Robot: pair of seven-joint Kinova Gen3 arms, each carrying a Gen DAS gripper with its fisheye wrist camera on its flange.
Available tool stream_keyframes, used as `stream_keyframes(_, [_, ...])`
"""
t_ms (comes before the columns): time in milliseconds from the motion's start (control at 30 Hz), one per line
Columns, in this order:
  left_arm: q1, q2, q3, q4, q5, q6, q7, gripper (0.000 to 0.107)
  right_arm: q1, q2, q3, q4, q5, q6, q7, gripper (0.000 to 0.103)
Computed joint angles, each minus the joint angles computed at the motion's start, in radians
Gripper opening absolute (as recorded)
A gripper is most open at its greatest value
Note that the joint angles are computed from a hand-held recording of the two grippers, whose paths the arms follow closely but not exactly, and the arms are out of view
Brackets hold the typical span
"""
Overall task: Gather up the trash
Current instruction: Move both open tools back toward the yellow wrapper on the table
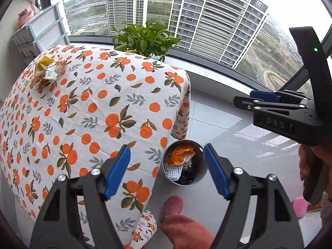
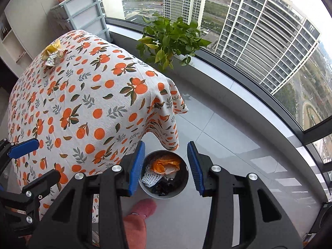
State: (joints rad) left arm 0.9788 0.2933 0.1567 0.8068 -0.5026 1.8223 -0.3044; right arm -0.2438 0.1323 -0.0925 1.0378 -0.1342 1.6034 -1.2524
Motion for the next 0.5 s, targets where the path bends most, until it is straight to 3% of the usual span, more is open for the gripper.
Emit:
stream_keyframes(233, [-0.140, -0.220, -0.024, 0.234, -0.054, 0.111, -0.018, 0.073, -0.259, 0.131, -0.095, -0.210, 0.034, 0.004, -0.163, 0.041])
stream_keyframes(367, [-0.266, -0.343, -0.059, 0.387, -0.075, 0.068, -0.100, 0.073, -0.413, 0.251, -0.105, -0.351, 0.049, 0.011, -0.234, 0.041])
stream_keyframes(500, [-0.380, -0.419, -0.118, 0.493, -0.081, -0.029, -0.204, 0.073, -0.540, 0.380, -0.076, -0.522, 0.072, 0.053, -0.283, 0.041])
